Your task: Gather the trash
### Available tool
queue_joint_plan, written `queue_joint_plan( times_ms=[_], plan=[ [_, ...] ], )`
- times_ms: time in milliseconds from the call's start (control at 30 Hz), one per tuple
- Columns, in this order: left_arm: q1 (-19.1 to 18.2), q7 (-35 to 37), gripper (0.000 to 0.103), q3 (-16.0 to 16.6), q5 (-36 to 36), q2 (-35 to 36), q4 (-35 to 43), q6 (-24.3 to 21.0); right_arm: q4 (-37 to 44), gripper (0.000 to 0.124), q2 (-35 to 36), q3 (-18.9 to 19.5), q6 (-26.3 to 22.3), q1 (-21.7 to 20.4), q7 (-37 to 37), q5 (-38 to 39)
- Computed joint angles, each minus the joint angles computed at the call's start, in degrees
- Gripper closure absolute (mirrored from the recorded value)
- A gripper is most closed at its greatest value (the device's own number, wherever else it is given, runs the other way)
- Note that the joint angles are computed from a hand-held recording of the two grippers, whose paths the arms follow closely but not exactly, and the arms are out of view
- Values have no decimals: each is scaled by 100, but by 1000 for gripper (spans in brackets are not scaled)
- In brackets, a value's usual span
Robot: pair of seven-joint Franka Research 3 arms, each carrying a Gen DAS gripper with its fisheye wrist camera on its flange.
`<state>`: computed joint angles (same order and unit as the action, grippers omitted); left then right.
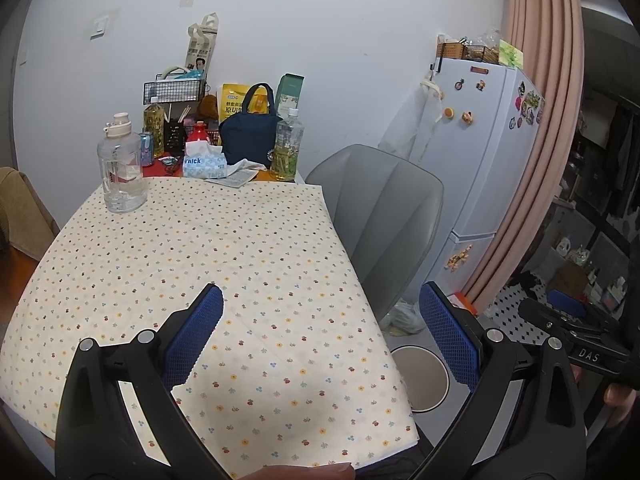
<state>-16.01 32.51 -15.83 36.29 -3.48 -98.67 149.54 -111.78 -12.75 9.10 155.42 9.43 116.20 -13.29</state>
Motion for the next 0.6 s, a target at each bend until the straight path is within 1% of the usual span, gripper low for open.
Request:
queue_joint_plan(
  times_ms=[600],
  plan=[
    [-2, -9, 6, 6, -13, 5, 12, -3, 24, 29, -2, -3, -42, 15, 0, -27]
  ],
)
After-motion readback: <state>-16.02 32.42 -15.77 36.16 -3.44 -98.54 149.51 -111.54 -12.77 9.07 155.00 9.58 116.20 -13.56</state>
